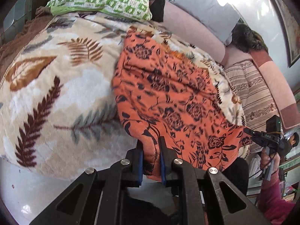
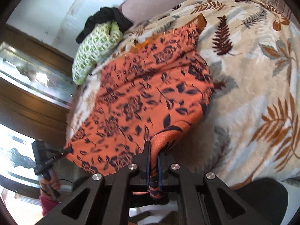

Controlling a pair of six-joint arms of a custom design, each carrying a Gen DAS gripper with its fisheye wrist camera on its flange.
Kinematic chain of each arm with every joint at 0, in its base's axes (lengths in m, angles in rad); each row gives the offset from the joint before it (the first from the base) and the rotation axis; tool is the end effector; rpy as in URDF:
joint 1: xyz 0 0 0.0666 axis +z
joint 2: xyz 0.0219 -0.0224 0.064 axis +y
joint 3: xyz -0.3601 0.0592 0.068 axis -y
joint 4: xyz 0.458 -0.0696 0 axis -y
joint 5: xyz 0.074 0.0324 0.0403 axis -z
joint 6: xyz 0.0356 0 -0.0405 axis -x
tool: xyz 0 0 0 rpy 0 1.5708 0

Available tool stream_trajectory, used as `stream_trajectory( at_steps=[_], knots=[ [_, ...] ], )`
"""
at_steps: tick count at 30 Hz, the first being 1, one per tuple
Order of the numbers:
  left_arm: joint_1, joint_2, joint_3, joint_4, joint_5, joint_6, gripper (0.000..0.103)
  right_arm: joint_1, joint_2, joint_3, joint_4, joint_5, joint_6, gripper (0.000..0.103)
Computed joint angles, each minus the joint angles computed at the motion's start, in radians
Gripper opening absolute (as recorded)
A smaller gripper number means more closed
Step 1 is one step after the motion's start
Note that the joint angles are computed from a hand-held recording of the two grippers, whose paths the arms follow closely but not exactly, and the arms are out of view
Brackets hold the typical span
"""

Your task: Fold small clothes

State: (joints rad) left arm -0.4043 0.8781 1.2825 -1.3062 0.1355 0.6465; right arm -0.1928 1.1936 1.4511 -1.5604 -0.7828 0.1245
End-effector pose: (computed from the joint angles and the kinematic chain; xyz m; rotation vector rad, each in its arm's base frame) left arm 0.3040 -0.1358 0.5455 -0.2497 2.5527 -0.5975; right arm 0.4184 -0.0565 0.5113 -0.0554 2.5898 0.9989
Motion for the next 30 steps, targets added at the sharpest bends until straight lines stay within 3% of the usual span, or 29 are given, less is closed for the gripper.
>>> stream_trajectory(
  at_steps=[3,8,11,13,15,16,18,20,22,24,25,26,27,28,30],
  knots=[
    [0.068,0.082,0.078,0.010,0.048,-0.040,0.015,0.004,0.082,0.095,0.050,-0.035,-0.081,0.006],
    [0.183,0.319,0.312,0.013,0.086,-0.104,0.015,0.025,0.280,0.309,0.212,-0.046,-0.283,0.006],
    [0.245,0.513,0.491,0.035,0.114,-0.087,0.015,0.047,0.435,0.466,0.296,-0.008,-0.418,0.006],
    [0.275,0.628,0.571,0.072,0.134,-0.023,0.015,0.056,0.530,0.543,0.382,0.025,-0.536,0.006],
    [0.310,0.694,0.548,0.177,0.184,0.122,0.018,0.061,0.622,0.602,0.450,0.045,-0.645,0.006],
    [0.319,0.727,0.543,0.193,0.184,0.168,0.018,0.063,0.667,0.629,0.469,0.044,-0.696,0.008],
    [0.324,0.781,0.530,0.216,0.144,0.198,0.018,0.065,0.751,0.672,0.504,0.031,-0.795,0.009],
    [0.325,0.751,0.427,0.367,0.126,0.259,0.018,0.066,0.806,0.698,0.505,0.040,-0.816,0.009],
    [0.319,0.695,0.325,0.516,0.096,0.298,0.020,0.062,0.812,0.673,0.548,0.038,-0.828,0.009],
    [0.313,0.658,0.278,0.576,0.061,0.283,0.024,0.052,0.778,0.609,0.650,0.014,-0.855,0.009],
    [0.310,0.641,0.264,0.591,0.029,0.285,0.027,0.047,0.746,0.567,0.709,0.040,-0.855,0.012],
    [0.307,0.618,0.244,0.611,-0.007,0.296,0.038,0.042,0.708,0.519,0.773,0.070,-0.861,0.013],
    [0.307,0.591,0.222,0.642,-0.041,0.314,0.049,0.033,0.670,0.469,0.851,0.084,-0.888,0.021],
    [0.303,0.559,0.198,0.671,-0.090,0.337,0.052,0.024,0.638,0.430,0.908,0.089,-0.925,0.044],
    [0.284,0.526,0.209,0.638,-0.182,0.341,0.056,0.011,0.570,0.366,0.978,0.128,-0.984,0.084]
  ],
)
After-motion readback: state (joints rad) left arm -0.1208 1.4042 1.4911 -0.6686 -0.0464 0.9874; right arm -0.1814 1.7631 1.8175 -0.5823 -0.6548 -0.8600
